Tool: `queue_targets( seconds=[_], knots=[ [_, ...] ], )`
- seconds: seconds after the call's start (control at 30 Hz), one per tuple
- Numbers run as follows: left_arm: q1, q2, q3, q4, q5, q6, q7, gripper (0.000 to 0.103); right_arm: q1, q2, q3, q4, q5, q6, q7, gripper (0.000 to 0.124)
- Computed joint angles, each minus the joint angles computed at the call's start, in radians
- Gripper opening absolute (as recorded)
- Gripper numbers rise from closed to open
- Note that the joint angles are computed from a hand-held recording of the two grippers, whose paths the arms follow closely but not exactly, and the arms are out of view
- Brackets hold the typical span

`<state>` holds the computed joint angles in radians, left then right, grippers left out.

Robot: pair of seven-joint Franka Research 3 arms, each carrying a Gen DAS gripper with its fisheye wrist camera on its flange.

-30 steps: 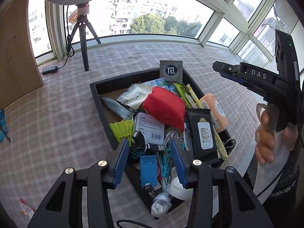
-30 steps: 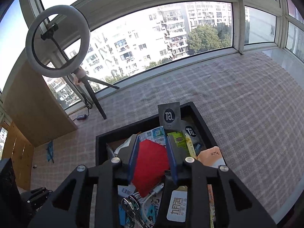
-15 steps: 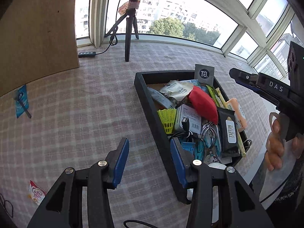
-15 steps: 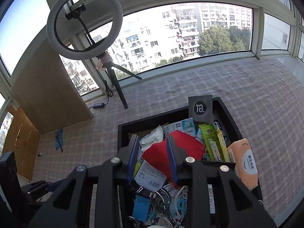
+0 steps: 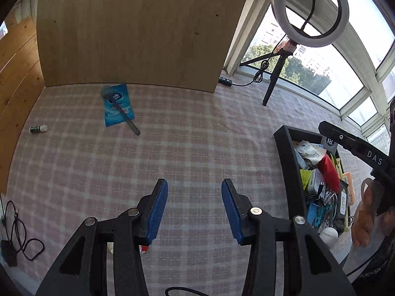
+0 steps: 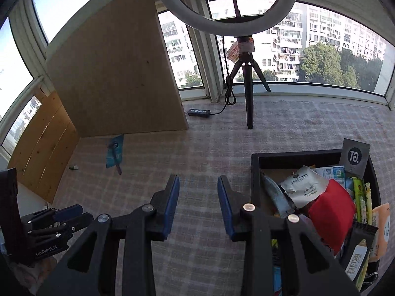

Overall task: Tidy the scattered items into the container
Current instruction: 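Move both tools back toward the blue packet and spoon on the cloth, then grasp the metal spoon with right tool while left tool grasps the green lip balm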

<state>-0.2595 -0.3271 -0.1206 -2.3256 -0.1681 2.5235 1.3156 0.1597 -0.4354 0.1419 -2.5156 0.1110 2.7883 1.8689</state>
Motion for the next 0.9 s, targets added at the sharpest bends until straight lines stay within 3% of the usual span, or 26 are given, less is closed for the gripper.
queue_targets(
  seconds=[0.1,0.37,0.67,0.9],
  knots=[
    [0.048,-0.015,0.027,-0.021,0.022,0.004,-0.023,0.043,0.017,0.090,0.042,0.076,-0.031,0.006,0.013,0.032],
    [0.193,0.028,0.101,-0.019,0.053,0.015,-0.075,0.043,0.140,0.383,0.043,0.357,-0.101,-0.041,-0.023,0.032],
    [0.329,0.232,0.141,0.118,-0.006,0.007,-0.092,0.043,0.288,0.758,-0.018,0.783,-0.113,-0.203,-0.122,0.032],
    [0.434,0.426,0.121,0.280,-0.018,-0.032,-0.154,0.043,0.345,1.032,-0.055,1.119,-0.089,-0.359,-0.191,0.032]
  ],
)
